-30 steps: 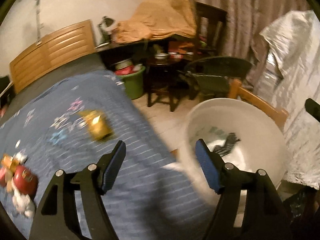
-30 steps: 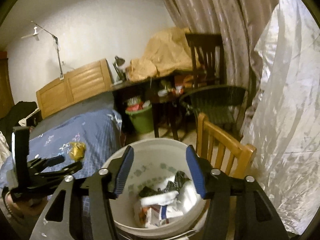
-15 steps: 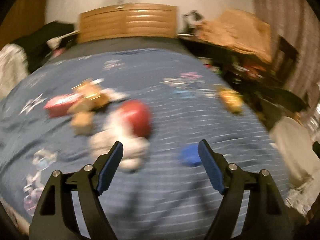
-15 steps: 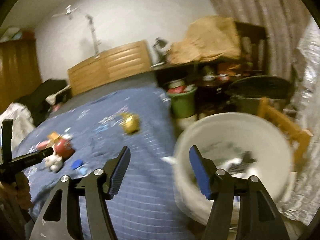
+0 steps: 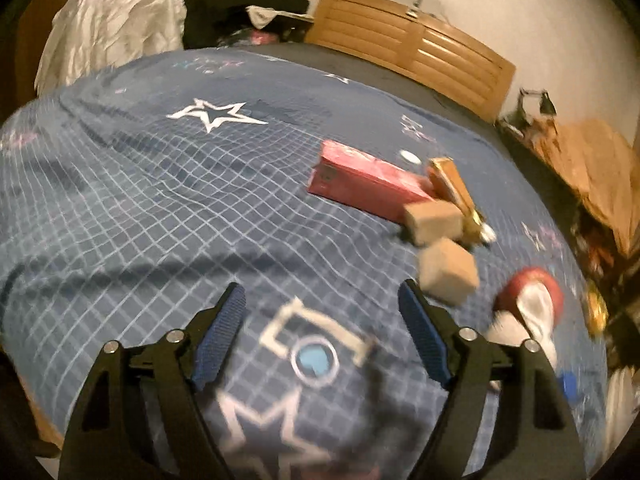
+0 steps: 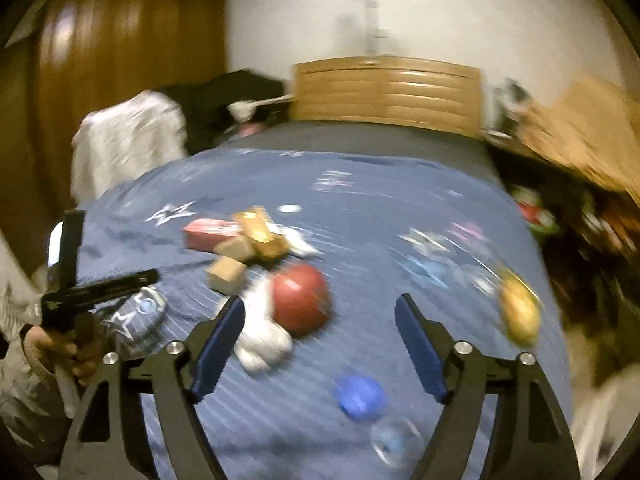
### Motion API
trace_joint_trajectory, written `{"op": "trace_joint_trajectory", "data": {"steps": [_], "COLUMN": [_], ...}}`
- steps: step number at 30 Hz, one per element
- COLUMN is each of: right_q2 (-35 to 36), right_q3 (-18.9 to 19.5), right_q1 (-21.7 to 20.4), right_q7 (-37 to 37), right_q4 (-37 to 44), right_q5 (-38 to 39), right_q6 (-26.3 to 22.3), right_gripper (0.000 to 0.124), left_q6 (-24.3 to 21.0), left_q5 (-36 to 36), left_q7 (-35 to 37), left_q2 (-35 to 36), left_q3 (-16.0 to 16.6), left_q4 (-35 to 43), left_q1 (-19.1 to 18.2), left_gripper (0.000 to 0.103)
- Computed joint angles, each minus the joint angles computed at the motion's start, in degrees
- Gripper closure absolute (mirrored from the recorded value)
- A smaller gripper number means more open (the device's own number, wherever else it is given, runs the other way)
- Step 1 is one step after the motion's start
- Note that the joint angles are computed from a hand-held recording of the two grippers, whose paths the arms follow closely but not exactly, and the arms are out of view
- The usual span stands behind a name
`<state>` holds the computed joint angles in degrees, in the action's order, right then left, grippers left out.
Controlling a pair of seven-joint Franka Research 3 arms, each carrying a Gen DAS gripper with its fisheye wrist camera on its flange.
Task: Collect trash
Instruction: 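Grasp the gold snack wrapper with the right tool while the left tool grasps the white plastic bag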
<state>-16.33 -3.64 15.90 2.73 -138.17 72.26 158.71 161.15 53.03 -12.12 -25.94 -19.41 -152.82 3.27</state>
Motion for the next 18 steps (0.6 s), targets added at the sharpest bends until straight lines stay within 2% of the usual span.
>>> {"op": "trace_joint_trajectory", "data": {"steps": [2, 3, 4, 5, 6, 12, 15, 16, 18], "right_q2": [5.84, 8.22, 11.41, 14.59, 17.0, 33.91, 40.06, 42.25, 46.12], "right_q3": [2.37, 3.07, 3.64, 4.22, 4.91, 8.4, 9.54, 9.74, 10.22], "right_q1": [0.61, 0.63, 0.43, 0.15, -0.06, -0.75, -1.61, -1.63, -1.82], "right_q7": [5.22, 7.64, 11.21, 14.64, 17.01, 28.1, 31.7, 33.2, 36.33], "right_q4": [5.73, 8.23, 11.91, 15.69, 18.5, 38.9, 46.84, 49.54, 54.11], "right_q5": [-5.59, -8.07, -11.6, -14.98, -17.41, -33.53, -37.2, -38.33, -40.09], "right_q6": [-1.36, -2.33, -5.11, -7.85, -9.2, -18.46, -23.18, -24.17, -27.19], "right_gripper": [0.041, 0.041, 0.039, 0.039, 0.039, 0.039, 0.039, 0.039, 0.04], "left_q6": [2.54, 6.09, 8.97, 12.47, 13.49, 15.87, 16.95, 18.44, 19.25], "left_q5": [2.64, 2.37, 4.86, 9.22, 10.45, 14.18, 15.61, 18.79, 20.28], "left_q7": [-3.2, -2.74, -5.37, -10.01, -11.29, -16.94, -19.07, -21.43, -22.89], "left_q2": [2.1, 3.37, 3.17, 2.57, 2.48, 1.52, 1.07, 1.45, 1.97], "left_q3": [-0.86, 0.71, 0.27, -1.81, -2.83, -6.19, -7.35, -8.02, -9.41], "left_q4": [0.53, 0.18, -0.27, -0.55, -0.64, -0.42, -0.48, -0.24, 0.45], "left_q1": [1.85, 1.93, 3.8, 7.31, 8.82, 12.46, 14.11, 16.44, 18.55], "left_gripper": [0.021, 0.021, 0.018, 0.016, 0.015, 0.015, 0.015, 0.015, 0.015]}}
